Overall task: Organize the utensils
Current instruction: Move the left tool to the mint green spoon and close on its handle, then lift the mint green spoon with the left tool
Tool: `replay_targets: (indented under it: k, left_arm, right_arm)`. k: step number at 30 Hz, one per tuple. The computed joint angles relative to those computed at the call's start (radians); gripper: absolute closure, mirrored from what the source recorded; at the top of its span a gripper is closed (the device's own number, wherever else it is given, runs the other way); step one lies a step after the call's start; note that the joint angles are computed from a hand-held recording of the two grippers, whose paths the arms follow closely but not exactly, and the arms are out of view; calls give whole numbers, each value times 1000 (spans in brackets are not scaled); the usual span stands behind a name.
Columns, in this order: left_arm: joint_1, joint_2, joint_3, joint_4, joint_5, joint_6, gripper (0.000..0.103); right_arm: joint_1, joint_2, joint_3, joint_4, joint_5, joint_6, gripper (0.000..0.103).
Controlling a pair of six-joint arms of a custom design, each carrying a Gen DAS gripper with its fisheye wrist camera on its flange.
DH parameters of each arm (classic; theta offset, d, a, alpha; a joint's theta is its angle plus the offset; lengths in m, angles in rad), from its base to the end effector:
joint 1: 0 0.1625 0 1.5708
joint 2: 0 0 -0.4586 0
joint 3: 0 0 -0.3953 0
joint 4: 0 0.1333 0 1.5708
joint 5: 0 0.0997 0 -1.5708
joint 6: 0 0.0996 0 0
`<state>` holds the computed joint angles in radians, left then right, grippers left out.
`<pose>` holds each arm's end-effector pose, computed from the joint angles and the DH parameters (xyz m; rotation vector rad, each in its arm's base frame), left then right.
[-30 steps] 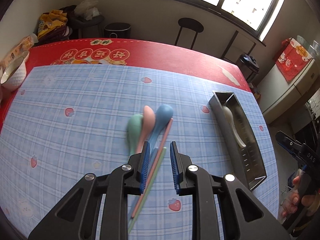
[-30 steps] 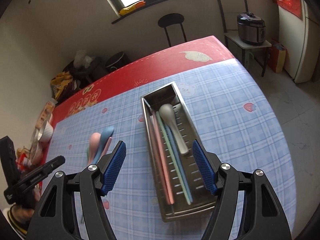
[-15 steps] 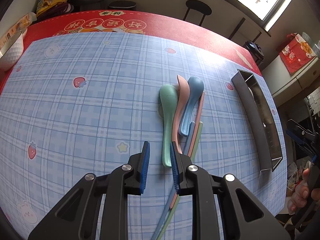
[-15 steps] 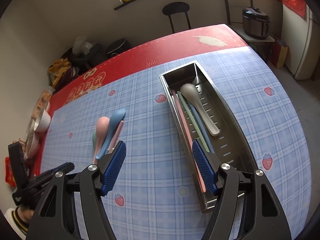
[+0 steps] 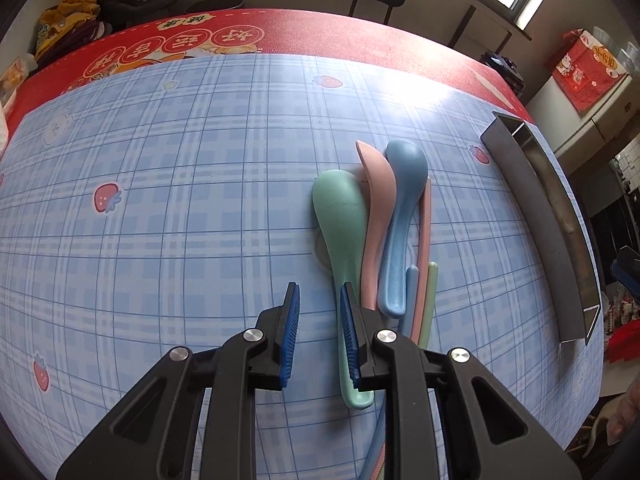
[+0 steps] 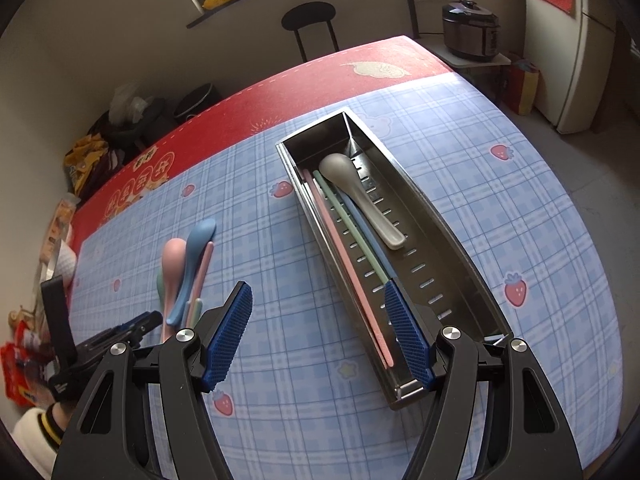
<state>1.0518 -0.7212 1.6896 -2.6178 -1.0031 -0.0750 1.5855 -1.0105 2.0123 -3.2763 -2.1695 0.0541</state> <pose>-0.1723 -0.6783 0.0637 0.5440 2.5456 -0.3201 0.0858 -0.5848 0.2197 -0.3222 -2.4172 0.9148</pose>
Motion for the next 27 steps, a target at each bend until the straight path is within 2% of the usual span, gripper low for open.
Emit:
replay_targets:
  k: [4,6,10,18,21,24,27]
  left_arm:
    - [-9,18,-16,13,12,33,82]
    - [-13,26,-26,26,22,24,77]
    - [-18,30,-28,31,31,22,77]
    - [-37,44,-23,26,30,81,77]
    - [-39,50,-35,48,6,75,77]
    - [-44,57,-41,52,-9,79,68]
    - [-47,68,-54,65,-16,61,67]
  right_arm:
    - [-1,8,-11,5,6,13,36]
    - [-2,11,-13,2,10,17,36]
    - [-9,13,-11,-2,20,30,36]
    - [-35,1,14,-7,40,78,36]
    - [-42,-5,27,-15,43,84,36]
    - [-48,-13,39,-24,48,89,36]
    - [-53,-19,47,-29,53,91,36]
